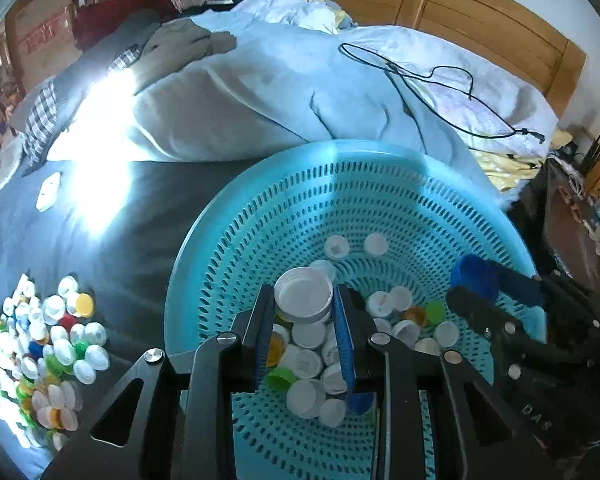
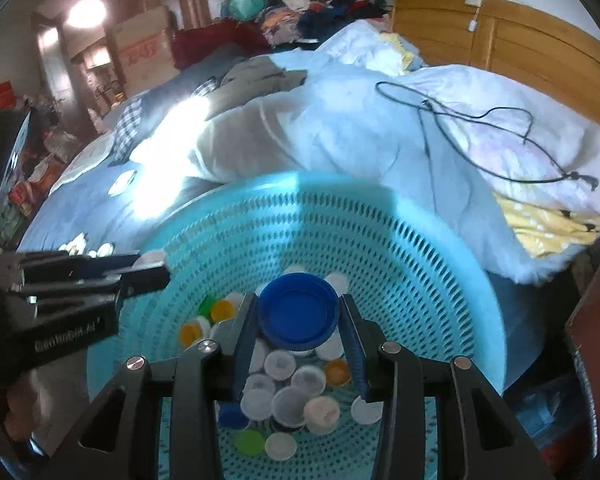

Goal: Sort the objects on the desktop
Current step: 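Carry white cap in left gripper and blue cap in right gripper into basket, then open both grippers over the light-blue basket to drop the caps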

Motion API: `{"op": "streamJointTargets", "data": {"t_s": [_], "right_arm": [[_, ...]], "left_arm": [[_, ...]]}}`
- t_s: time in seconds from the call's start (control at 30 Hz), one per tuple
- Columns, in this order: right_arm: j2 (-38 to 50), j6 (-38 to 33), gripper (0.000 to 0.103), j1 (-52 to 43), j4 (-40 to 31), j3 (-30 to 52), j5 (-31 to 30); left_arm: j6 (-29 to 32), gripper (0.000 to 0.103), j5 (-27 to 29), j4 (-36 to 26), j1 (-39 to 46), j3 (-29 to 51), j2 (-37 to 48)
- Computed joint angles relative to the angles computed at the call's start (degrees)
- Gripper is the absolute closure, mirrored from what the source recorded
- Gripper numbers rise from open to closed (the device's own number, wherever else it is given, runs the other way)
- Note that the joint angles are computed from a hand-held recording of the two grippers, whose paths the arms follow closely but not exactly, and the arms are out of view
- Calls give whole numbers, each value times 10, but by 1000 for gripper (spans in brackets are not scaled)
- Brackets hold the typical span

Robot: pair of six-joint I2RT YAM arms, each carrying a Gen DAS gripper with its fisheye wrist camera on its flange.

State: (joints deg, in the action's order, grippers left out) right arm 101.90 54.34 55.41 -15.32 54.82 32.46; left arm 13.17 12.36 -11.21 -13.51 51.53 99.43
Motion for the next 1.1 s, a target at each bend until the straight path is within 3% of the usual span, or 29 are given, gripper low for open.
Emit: {"op": "streamJointTargets", "data": {"t_s": [0.47, 0.5, 0.57, 0.6, 0.67, 0.77, 0.93, 1.1], "right_arm": [[4, -3, 58, 7, 11, -5, 7], [6, -3, 52, 9, 7, -2, 14], [2, 6, 12, 18, 0, -1, 40], [-3, 8, 7, 23, 1, -3, 53], [-6, 8, 6, 28, -19, 6, 69], [-21, 2, 6, 37, -11, 5, 81], [-13, -33, 6, 96, 16, 38, 134], [63, -123, 8, 150, 52, 127, 124]], "left_arm": [[13, 78, -23, 47, 13, -35, 16], [12, 78, -25, 49, 10, -37, 12], [8, 76, -26, 46, 5, -36, 7], [7, 72, -24, 46, 5, -38, 2], [5, 64, -20, 50, 6, -42, -7], [10, 64, 9, 53, 30, -60, -36], [75, 54, 126, 103, 193, -148, -106], [167, 54, 185, 158, 418, -178, -42]]}}
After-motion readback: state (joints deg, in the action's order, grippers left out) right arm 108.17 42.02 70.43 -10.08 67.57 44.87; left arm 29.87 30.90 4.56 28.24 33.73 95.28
